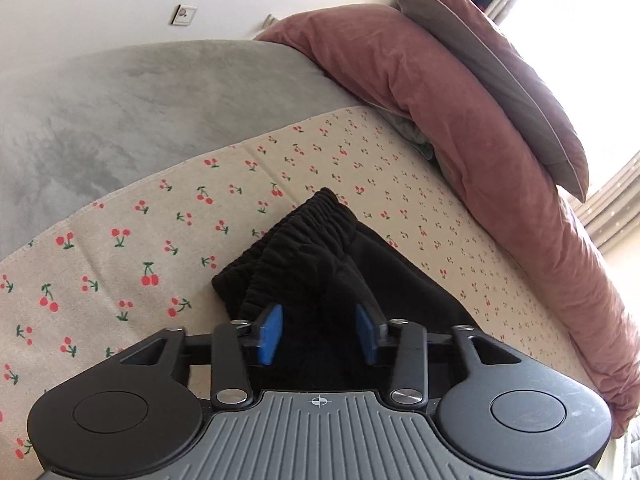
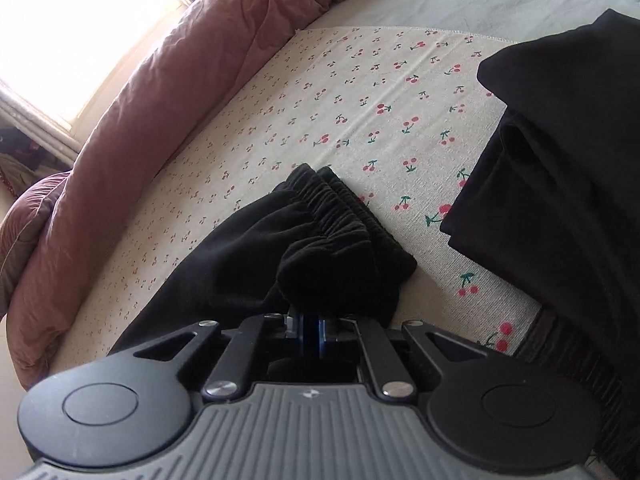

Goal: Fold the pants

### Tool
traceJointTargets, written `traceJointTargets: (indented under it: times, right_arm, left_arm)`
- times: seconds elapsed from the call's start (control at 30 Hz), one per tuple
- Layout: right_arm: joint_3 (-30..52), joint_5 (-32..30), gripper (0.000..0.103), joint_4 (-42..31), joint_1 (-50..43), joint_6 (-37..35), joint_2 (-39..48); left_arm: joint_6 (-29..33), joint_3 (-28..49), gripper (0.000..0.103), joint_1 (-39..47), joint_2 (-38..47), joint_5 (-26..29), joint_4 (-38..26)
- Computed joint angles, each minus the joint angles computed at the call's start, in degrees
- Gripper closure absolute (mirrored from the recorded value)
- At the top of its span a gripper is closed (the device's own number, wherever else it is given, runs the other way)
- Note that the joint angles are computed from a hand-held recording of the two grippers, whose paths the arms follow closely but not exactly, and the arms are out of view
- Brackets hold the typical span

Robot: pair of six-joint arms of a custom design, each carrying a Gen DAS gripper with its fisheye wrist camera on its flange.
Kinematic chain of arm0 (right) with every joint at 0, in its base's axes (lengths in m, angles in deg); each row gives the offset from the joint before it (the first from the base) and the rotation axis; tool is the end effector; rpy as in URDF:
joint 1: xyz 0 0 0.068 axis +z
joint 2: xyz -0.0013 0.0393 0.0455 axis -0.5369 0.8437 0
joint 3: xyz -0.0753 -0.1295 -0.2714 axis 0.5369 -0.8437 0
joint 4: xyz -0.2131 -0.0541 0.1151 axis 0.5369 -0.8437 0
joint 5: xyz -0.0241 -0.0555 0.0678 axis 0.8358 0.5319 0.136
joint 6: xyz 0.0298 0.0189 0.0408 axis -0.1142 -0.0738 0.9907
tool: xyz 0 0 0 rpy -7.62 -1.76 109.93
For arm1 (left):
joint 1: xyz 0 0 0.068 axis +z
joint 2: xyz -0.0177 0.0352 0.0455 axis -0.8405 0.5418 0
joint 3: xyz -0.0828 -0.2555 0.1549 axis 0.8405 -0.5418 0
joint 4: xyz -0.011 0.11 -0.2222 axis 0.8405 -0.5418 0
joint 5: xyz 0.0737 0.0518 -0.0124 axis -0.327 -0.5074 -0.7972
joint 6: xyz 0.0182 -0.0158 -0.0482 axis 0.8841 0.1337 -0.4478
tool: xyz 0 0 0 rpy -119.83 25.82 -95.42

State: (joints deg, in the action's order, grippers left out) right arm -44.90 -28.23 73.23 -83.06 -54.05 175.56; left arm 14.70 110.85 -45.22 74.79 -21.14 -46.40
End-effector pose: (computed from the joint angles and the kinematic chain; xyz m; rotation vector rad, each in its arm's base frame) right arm 0.1934 -0.2091 0.0912 1.2232 1.9856 0.3637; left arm 0.3690 0.0653 0.1969 -0.4748 2.3376 -0.4981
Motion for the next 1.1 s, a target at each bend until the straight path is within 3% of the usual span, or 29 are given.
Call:
traceJointTargets:
  times: [0.1,0.27,0.3,0.33,0.37,0.5,0.6,0.67,0.73,0.83,0.9,0.97,1.03,1.1]
  right_arm:
    - [0.0,1.7,0.092,-0.1,1.5,0.5,-0.2]
    - [-0.9,0.0,0.090,0.3,0.6,1.8,-1.5]
    - [-0.7,-0.1,0.089,0.3,0.6,1.5,-1.2]
    - [-0.5,0.2,0.089,0.2,0.9,1.2,-1.0]
    - [-0.4,0.7,0.090,-0.2,1.2,0.4,-1.1]
    - [0.9,5.4,0.097,-2.6,4.1,-2.4,-2.6]
    - [4.3,7.2,0.098,-6.8,5.5,-3.6,-3.9]
    - [4.1,2.9,0.098,-4.0,3.6,-1.1,-6.2]
    - [1.5,-3.5,0.098,2.0,0.6,2.9,-9.2]
    - [-0.7,-5.4,0.098,0.9,-2.0,1.6,-12.2]
    - [0.0,-4.9,0.098,-5.4,-3.2,-4.9,-10.2]
    - [1.0,-2.2,0.098,-8.5,-3.3,-9.3,-5.0]
    - [-0.9,-3.8,0.098,-3.8,-4.5,-7.8,-1.1]
    - [-3.1,-4.3,0.098,-1.2,-4.7,-7.1,-2.2]
  left_arm:
    - [-2.5,0.7,0.050,-2.1,1.4,-2.0,1.1]
    - [-7.2,3.9,0.038,-4.9,4.4,-5.0,-0.1]
    - [-8.3,4.9,0.041,-5.2,5.3,-5.9,0.1]
    - [-9.2,5.9,0.052,-5.8,5.9,-7.9,0.0]
    - [-9.2,7.6,0.097,-6.7,6.8,-11.0,-1.4]
    - [-9.1,13.7,0.098,-7.1,8.6,-11.4,-7.3]
    - [-11.0,17.0,0.098,-5.6,6.3,-6.3,-7.5]
    - [-13.3,16.7,0.098,-3.9,3.1,-1.5,-5.6]
    - [-14.6,12.9,0.098,-2.2,-0.8,2.2,-1.9]
    - [-9.3,1.7,0.098,1.5,-5.7,5.3,4.2]
    - [-2.2,-1.1,0.097,3.2,-2.9,5.0,2.3]
    - [-0.6,-0.2,0.097,5.9,4.0,6.6,-2.0]
    - [-2.5,-3.3,0.095,9.9,6.1,13.6,3.4]
    - [-2.1,-3.2,0.095,10.4,5.0,13.8,2.6]
